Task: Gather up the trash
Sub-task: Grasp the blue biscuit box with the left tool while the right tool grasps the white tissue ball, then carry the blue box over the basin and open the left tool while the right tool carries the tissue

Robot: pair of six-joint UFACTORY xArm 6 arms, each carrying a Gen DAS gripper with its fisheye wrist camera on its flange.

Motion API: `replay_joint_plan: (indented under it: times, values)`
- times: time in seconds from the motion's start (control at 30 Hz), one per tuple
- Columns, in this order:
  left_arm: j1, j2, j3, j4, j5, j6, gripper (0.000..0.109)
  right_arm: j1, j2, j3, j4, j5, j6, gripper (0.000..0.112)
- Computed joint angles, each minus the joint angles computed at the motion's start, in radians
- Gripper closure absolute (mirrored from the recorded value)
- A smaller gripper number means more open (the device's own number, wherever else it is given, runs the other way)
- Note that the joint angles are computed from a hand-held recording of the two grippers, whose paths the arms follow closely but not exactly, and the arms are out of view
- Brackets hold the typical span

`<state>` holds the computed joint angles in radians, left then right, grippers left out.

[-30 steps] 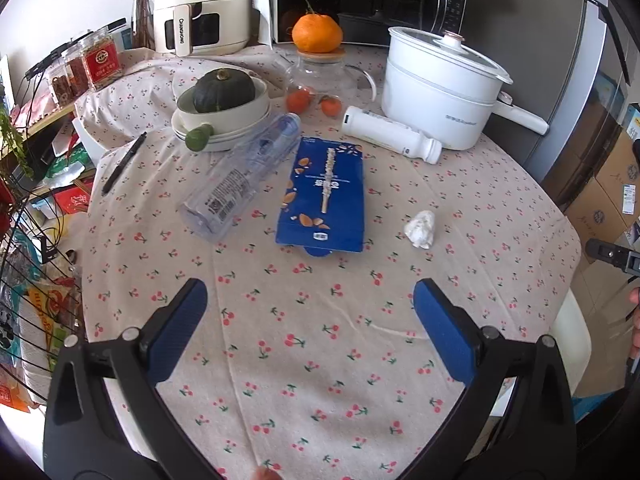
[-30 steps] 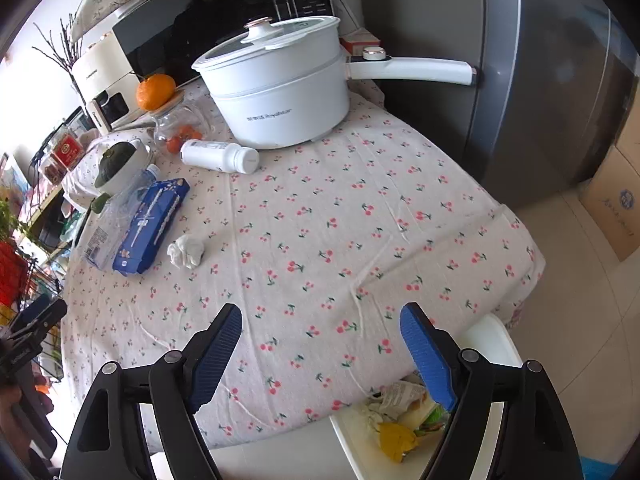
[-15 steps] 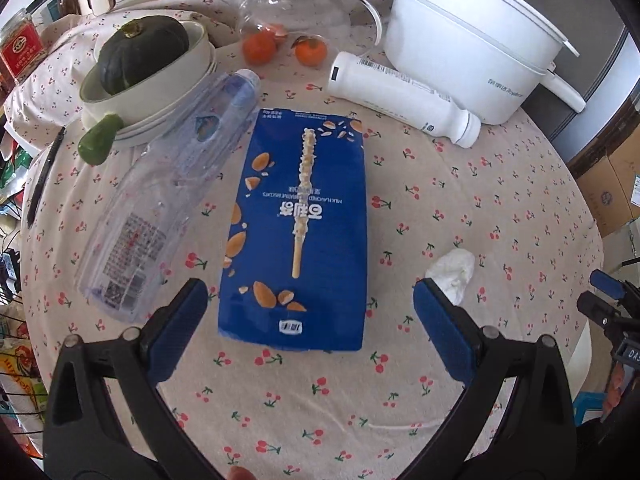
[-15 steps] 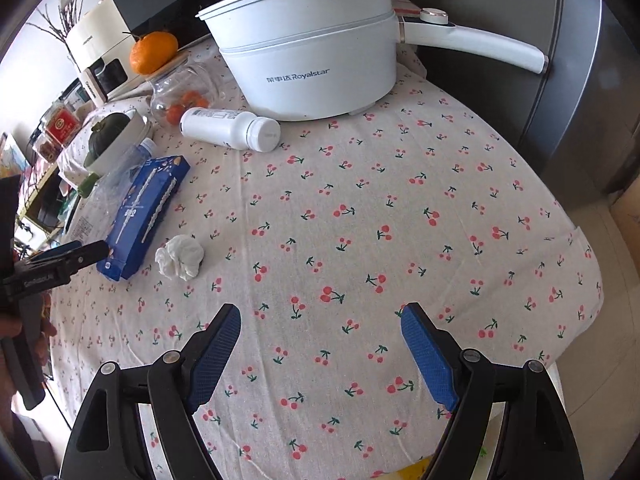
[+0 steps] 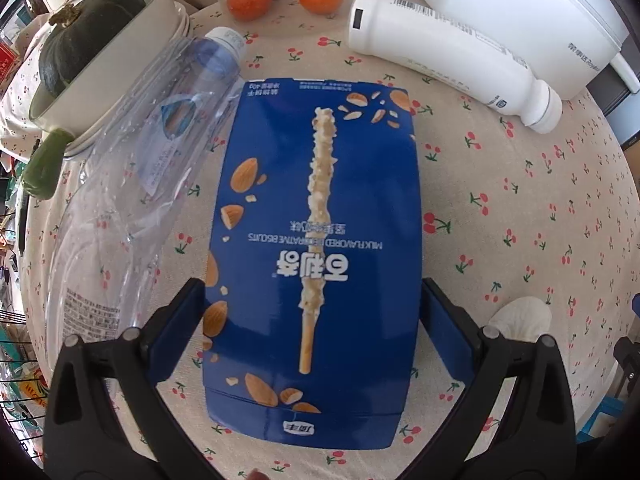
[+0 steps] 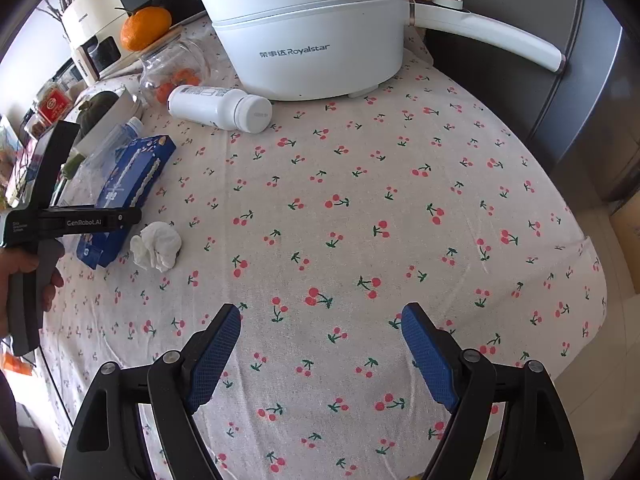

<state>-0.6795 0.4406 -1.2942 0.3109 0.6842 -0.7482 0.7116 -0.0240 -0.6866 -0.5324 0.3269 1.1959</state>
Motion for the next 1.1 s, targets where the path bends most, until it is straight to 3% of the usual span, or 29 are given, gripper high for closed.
replay_joint_plan:
  times: [0.07,0.2,0.33,0.47,0.6,0.9,0.97,1.1]
  values:
    - [0.008,-0.024,0.042,0.007,-0.052,-0.031,0.014,0.007,0.017,-0.018,-0.009,-0.001,0.0,0.028]
    - [0.033,-0.116,0.191,-0.036,-0.222,-0.051,0.016,0.021,0.061,-0.063,-0.033,-0.014,0.001,0.028]
    - [0.029,-0.251,0.362,0.056,-0.329,-0.177,0.017,0.036,0.135,-0.129,-0.023,-0.066,-0.009,0.028]
    - [0.023,-0.395,0.522,0.191,-0.378,-0.363,0.017,0.05,0.227,-0.213,-0.037,-0.118,-0.005,0.028]
    - [0.006,-0.504,0.648,0.286,-0.395,-0.482,0.017,0.056,0.314,-0.306,-0.151,-0.139,0.097,0.029]
    - [-0.004,-0.587,0.737,0.227,-0.388,-0.471,0.017,0.055,0.458,-0.452,-0.359,-0.229,0.26,0.065]
    - [-0.005,-0.579,0.732,0.237,-0.39,-0.484,0.017,0.058,0.468,-0.473,-0.438,-0.239,0.296,0.088]
    - [-0.006,-0.595,0.74,0.267,-0.386,-0.515,0.017,0.087,0.457,-0.481,-0.45,-0.181,0.259,0.094]
